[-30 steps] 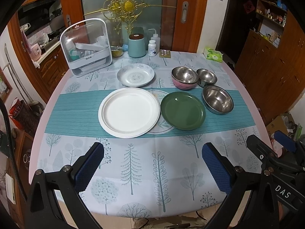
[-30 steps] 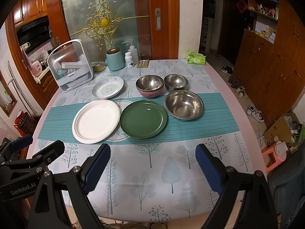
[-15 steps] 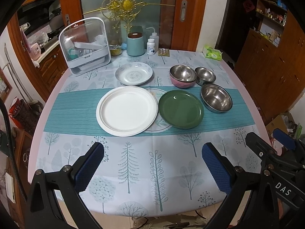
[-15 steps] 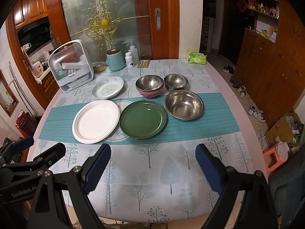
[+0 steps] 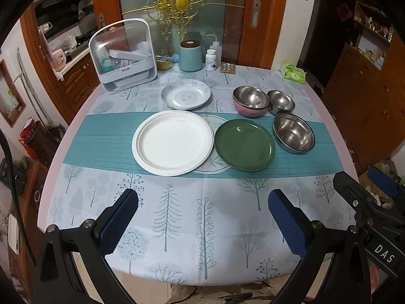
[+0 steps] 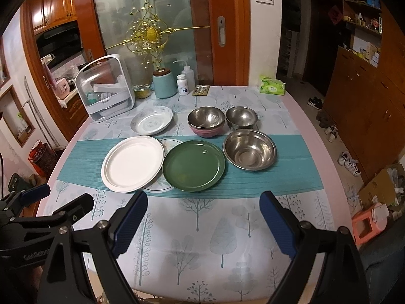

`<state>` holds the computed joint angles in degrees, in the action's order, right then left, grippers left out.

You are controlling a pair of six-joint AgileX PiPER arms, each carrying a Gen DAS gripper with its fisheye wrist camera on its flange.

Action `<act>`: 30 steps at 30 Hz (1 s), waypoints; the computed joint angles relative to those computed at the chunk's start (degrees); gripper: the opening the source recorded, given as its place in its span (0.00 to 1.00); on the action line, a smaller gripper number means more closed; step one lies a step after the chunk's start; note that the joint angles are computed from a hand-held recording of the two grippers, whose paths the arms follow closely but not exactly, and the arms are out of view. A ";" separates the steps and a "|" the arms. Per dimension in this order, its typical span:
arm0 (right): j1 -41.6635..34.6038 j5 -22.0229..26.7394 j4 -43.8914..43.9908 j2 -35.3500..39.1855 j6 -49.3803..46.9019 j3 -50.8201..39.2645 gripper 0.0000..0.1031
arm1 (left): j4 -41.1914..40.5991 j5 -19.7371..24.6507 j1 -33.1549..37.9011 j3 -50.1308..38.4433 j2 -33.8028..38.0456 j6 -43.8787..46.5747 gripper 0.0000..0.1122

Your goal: Organize plates and bowls

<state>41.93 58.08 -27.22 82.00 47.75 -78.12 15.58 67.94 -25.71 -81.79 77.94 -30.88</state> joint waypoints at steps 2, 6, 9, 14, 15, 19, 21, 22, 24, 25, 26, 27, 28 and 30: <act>-0.91 -1.11 0.71 -0.42 -1.45 0.65 0.89 | 0.80 -0.05 -0.76 0.08 0.07 -1.51 0.91; -1.90 -3.52 1.46 -0.60 -4.30 1.57 0.89 | 3.37 0.23 -1.88 -0.14 0.18 -4.07 0.91; -2.01 -4.67 1.91 0.32 -6.12 1.04 0.89 | 5.16 -0.26 -1.39 -0.34 -0.56 -4.38 0.91; -3.55 -7.59 5.64 3.01 -9.89 -1.29 0.89 | 5.40 -2.50 4.85 -1.39 -1.16 -1.30 0.91; -3.74 -7.69 6.21 3.75 -10.23 -2.04 0.89 | 4.29 -3.50 7.08 -1.64 -0.99 0.74 0.91; -4.54 -7.48 10.10 8.83 -11.59 -6.70 0.89 | -1.23 -6.53 16.70 -4.12 1.87 11.72 0.91; -4.34 -6.66 10.89 11.65 -11.14 -9.34 0.88 | -4.56 -8.21 22.08 -6.02 4.53 17.76 0.91; -4.08 -5.96 10.80 13.18 -10.65 -10.93 0.88 | -6.87 -9.07 25.29 -7.53 6.57 21.83 0.91; -3.42 -3.92 10.66 17.44 -9.53 -15.95 0.88 | -10.30 -9.79 29.85 -10.70 10.48 27.87 0.91; -3.05 -3.08 10.59 19.76 -8.61 -18.59 0.87 | -11.97 -9.95 31.94 -12.59 12.79 30.68 0.91; -2.99 -2.38 10.95 21.98 -8.11 -21.14 0.87 | -14.35 -10.01 34.33 -15.33 16.11 33.99 0.91; -2.99 -1.81 11.41 23.84 -7.69 -23.25 0.87 | -16.67 -9.68 36.27 -17.96 19.11 36.90 0.91; -2.93 -1.07 11.79 26.01 -7.04 -25.68 0.87 | -18.83 -8.38 38.04 -21.65 22.98 39.65 0.91; -3.20 0.46 13.25 31.03 -5.68 -31.21 0.87 | -22.75 -5.17 40.50 -28.84 30.10 43.80 0.91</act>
<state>38.73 58.53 -13.97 113.04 42.07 -109.33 -7.16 62.77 14.79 -110.63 108.04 12.92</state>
